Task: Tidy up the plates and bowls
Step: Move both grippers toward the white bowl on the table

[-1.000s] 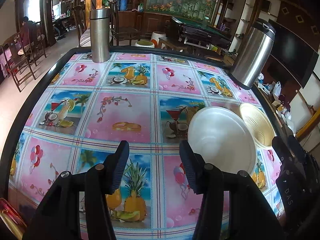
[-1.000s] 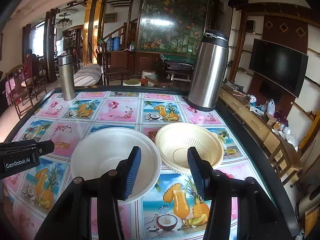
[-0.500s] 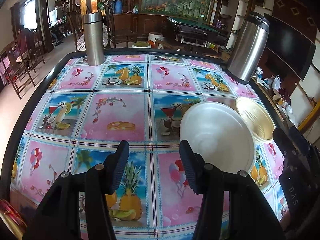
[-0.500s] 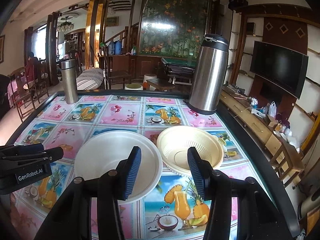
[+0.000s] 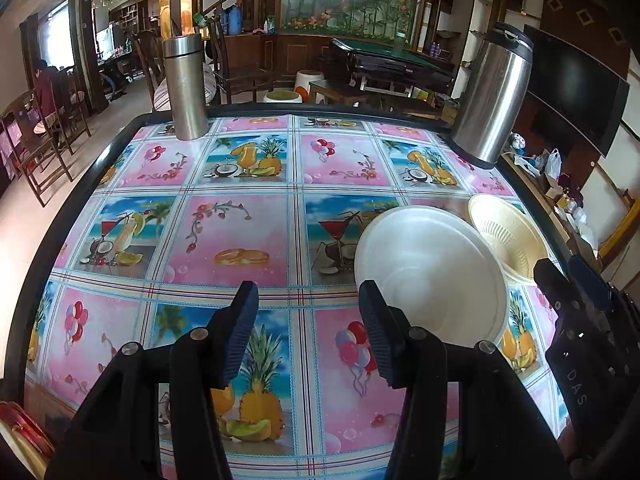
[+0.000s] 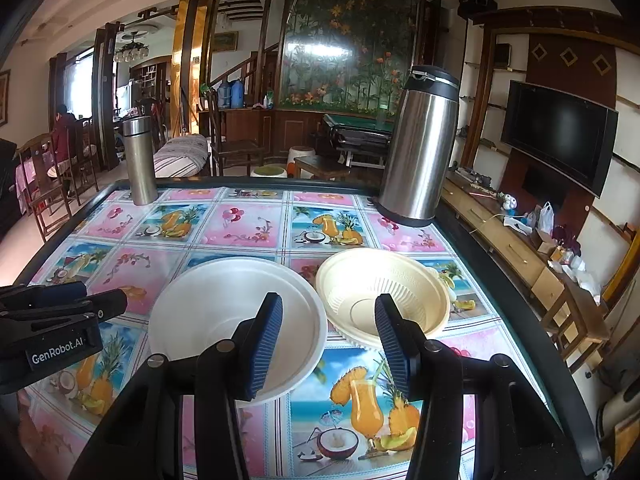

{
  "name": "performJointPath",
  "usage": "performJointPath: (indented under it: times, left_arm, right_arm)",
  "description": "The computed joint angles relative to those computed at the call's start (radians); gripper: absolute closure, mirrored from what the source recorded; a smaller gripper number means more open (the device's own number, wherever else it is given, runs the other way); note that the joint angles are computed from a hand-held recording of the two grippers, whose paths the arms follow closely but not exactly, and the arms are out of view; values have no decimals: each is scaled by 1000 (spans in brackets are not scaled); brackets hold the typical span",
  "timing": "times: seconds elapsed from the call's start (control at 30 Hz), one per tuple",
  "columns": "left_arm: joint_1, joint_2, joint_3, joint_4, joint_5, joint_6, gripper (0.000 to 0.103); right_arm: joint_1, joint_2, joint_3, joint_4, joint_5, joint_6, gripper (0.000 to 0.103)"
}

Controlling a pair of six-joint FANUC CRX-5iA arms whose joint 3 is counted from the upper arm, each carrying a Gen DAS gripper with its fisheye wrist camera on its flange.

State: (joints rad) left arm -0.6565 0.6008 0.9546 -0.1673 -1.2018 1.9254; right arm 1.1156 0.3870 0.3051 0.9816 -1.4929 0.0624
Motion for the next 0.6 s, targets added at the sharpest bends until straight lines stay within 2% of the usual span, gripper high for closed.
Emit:
performJointPath:
  times: [0.2,0.37,0.6]
  left_arm:
    - [-8,-17,-18,-24,26,7,52]
    - [-23,-27,-22,-59,40,10,52]
    - [-29,-25,-19,-72,40,9,52]
  right_arm:
    - [-20,-54,-57,-56,22,-100,52]
    - [-37,-123,-126,-115,90,-202,52]
    - [-48,-157,-160,-157,166,-236,52]
